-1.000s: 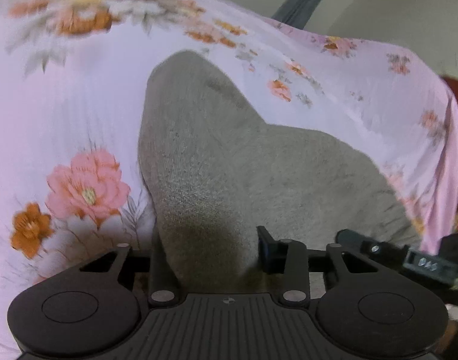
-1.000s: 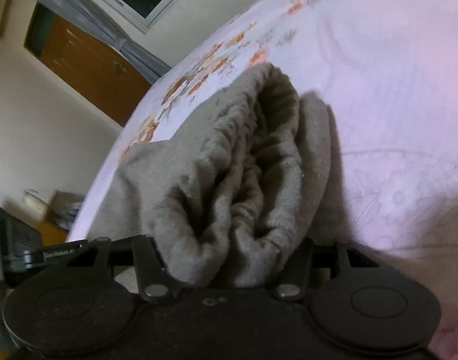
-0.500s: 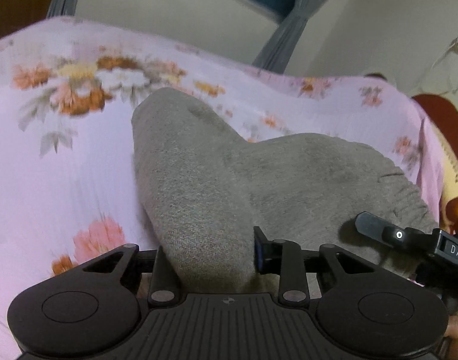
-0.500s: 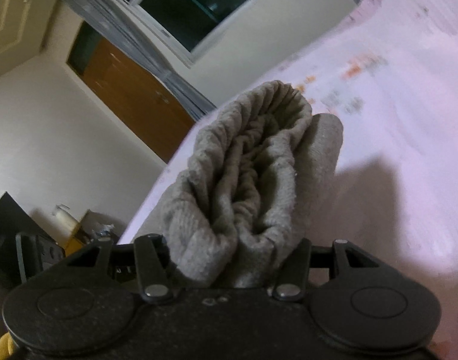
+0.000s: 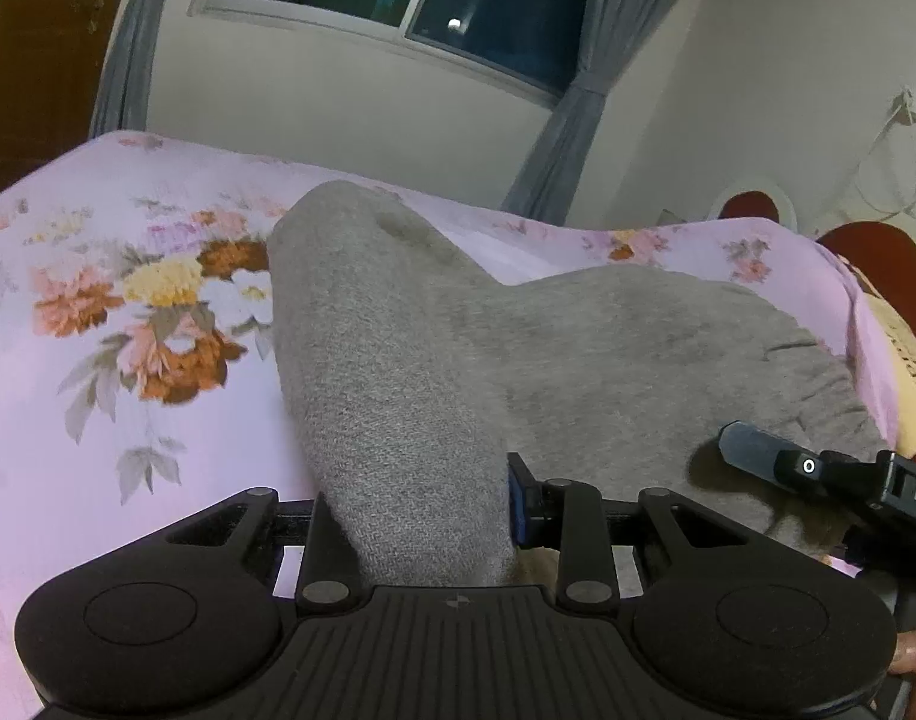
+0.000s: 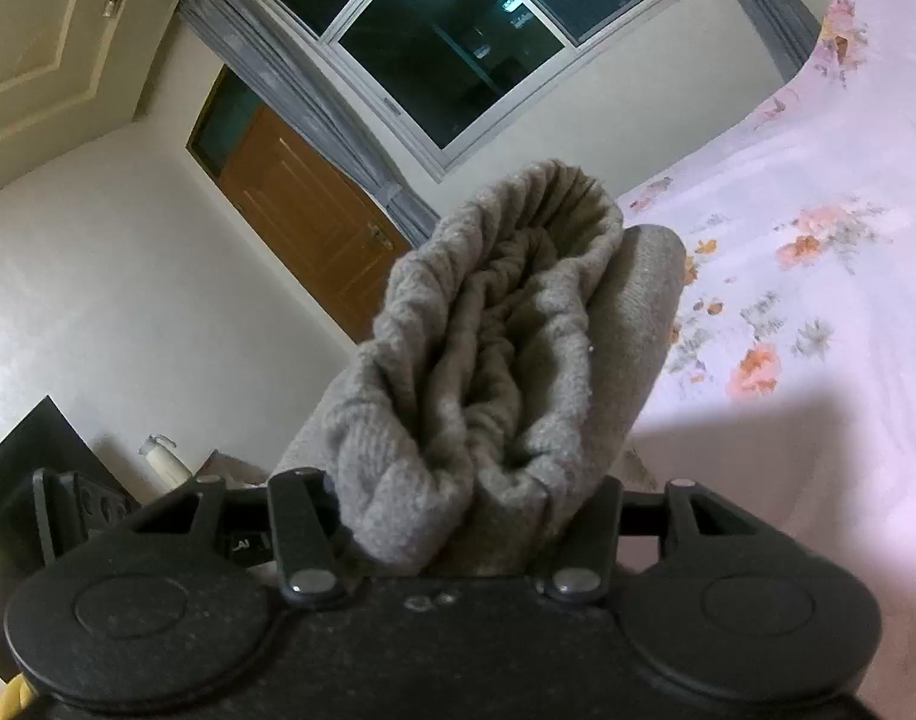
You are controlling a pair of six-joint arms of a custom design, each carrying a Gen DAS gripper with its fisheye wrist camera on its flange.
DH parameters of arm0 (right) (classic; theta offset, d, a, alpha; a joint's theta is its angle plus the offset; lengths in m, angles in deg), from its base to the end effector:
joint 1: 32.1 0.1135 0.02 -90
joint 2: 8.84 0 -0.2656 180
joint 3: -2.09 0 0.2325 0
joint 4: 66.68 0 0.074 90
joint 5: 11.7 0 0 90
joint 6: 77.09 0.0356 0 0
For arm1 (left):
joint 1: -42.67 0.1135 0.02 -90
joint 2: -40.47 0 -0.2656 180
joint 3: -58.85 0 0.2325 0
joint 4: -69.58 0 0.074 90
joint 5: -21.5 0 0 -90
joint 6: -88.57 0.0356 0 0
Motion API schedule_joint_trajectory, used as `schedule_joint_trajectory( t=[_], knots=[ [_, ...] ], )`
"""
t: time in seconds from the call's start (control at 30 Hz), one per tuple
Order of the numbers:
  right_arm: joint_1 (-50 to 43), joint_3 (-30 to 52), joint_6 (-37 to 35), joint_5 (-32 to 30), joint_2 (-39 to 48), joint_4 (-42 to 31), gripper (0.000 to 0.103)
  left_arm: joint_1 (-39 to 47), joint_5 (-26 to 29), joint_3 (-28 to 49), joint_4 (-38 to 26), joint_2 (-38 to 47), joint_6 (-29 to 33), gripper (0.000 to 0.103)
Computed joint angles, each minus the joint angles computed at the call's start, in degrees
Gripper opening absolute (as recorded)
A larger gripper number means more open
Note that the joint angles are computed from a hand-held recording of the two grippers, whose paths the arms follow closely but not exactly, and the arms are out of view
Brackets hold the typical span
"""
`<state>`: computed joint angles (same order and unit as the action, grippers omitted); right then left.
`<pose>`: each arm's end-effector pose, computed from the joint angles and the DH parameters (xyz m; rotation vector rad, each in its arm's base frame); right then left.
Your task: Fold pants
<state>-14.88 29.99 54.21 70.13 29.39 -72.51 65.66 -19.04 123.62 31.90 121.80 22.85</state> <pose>0.1370 0.0478 0.2058 0.3017 1.9120 0.8303 0.2495 0.0765 0.2310 0.3471 2.1678 -0.6354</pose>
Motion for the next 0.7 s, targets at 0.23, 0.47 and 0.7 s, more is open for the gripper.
schedule_joint_trajectory(
  t=[0.23,0.47,0.7],
  knots=[
    [-3.01,-0.88,-0.20,-1.76,16.18,16.50,0.053,-5.90,-5.73,2.42,10.91,6.80,-7.31,0.031],
    [-6.75,-2.74,0.08,-3.74,31.11,30.27,0.053,-10.82,-11.23,4.11,18.68,15.72,-9.41,0.031],
    [-9.66,-4.78,0.50,-4.44,47.45,43.33,0.053,-13.64,-15.79,3.39,24.86,22.93,-8.35,0.031]
  ],
)
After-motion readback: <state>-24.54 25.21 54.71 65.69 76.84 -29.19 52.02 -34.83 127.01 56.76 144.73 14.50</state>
